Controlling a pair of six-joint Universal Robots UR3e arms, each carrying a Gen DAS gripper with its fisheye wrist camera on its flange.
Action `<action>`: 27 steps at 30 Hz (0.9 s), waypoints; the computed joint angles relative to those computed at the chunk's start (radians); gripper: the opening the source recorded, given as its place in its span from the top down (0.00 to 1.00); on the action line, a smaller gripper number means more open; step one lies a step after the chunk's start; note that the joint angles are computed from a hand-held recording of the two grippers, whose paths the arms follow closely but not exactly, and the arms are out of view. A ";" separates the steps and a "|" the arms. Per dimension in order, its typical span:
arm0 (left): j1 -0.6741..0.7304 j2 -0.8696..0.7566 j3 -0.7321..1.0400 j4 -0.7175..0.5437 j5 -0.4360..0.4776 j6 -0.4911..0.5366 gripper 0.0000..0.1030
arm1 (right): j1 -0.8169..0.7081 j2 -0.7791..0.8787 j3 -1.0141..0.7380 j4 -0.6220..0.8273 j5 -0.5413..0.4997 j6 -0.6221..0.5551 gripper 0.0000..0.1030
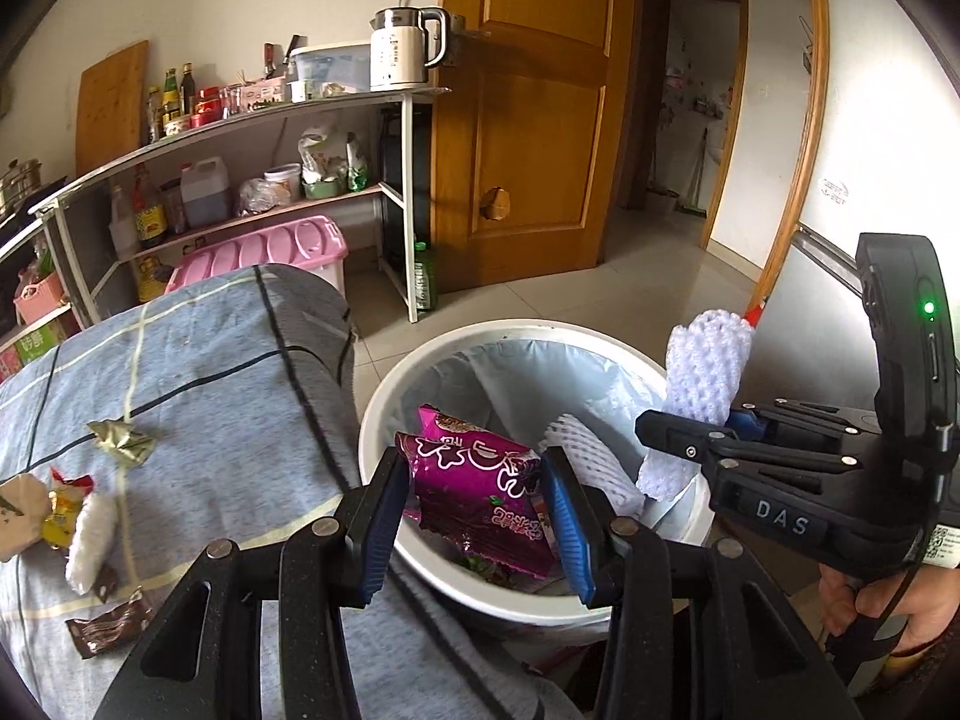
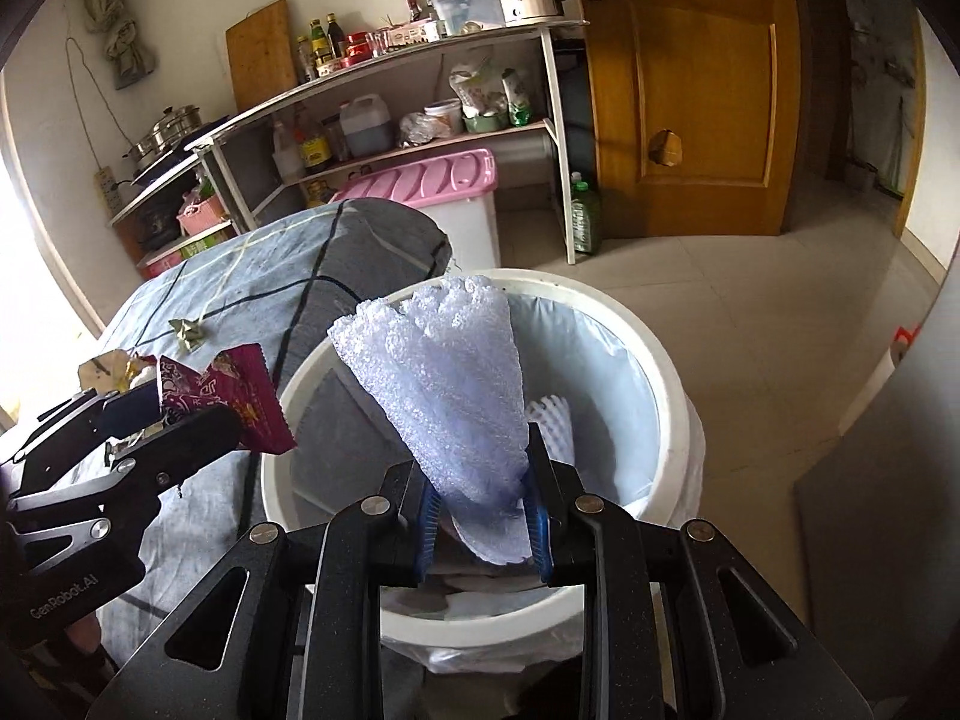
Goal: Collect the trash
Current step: 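Carry the foam net and pink bag over the bin and open both grippers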
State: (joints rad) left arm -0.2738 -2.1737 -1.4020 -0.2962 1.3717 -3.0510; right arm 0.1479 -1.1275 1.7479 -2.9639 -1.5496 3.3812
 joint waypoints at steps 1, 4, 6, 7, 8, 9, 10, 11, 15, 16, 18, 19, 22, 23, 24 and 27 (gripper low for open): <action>-0.005 -0.016 0.018 -0.007 0.004 -0.001 0.55 | -0.004 0.002 0.003 0.004 -0.002 -0.004 0.75; -0.012 -0.046 0.060 -0.039 0.001 -0.009 0.55 | -0.023 0.006 0.006 0.018 0.012 -0.015 0.75; -0.013 -0.057 0.069 -0.040 -0.002 -0.007 0.55 | -0.032 0.015 0.002 0.028 0.019 -0.019 0.75; -0.017 -0.063 0.076 -0.040 0.005 -0.005 0.55 | -0.034 0.021 -0.006 0.038 0.018 -0.019 0.75; -0.018 -0.067 0.083 -0.046 0.010 -0.005 0.54 | -0.031 0.029 -0.015 0.042 0.010 -0.017 0.74; -0.019 -0.072 0.091 -0.055 0.012 -0.004 0.54 | -0.031 0.032 -0.016 0.043 0.005 -0.018 0.72; -0.016 -0.072 0.089 -0.059 0.009 -0.004 0.52 | -0.032 0.031 -0.013 0.045 0.005 -0.021 0.71; -0.014 -0.071 0.087 -0.061 0.007 -0.004 0.50 | -0.031 0.032 -0.015 0.050 0.003 -0.024 0.63; -0.005 -0.070 0.084 -0.059 0.007 -0.009 0.43 | -0.017 0.045 -0.034 0.056 -0.017 -0.015 0.43; -0.005 -0.069 0.085 -0.061 0.007 -0.012 0.43 | -0.018 0.043 -0.028 0.050 -0.012 -0.012 0.43; -0.002 -0.063 0.078 -0.061 0.006 -0.012 0.42 | -0.020 0.040 -0.021 0.045 -0.010 -0.001 0.43; -0.001 -0.060 0.073 -0.055 0.007 -0.010 0.40 | -0.019 0.041 -0.024 0.047 -0.013 0.003 0.43; 0.005 -0.050 0.062 -0.049 -0.002 -0.015 0.38 | -0.016 0.031 -0.014 0.045 -0.022 0.009 0.43; 0.006 -0.043 0.055 -0.047 -0.002 -0.017 0.38 | -0.015 0.028 -0.012 0.044 -0.020 0.013 0.43; 0.009 -0.035 0.044 -0.040 -0.004 -0.018 0.38 | -0.016 0.022 -0.005 0.040 -0.016 0.015 0.43; 0.015 -0.011 0.013 -0.026 -0.005 -0.016 0.37 | -0.004 0.018 -0.012 0.043 -0.026 0.019 0.43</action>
State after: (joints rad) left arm -0.2585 -2.1846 -1.3886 -0.3222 1.3666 -3.0665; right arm 0.1436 -1.1098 1.7358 -2.9204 -1.5753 3.4006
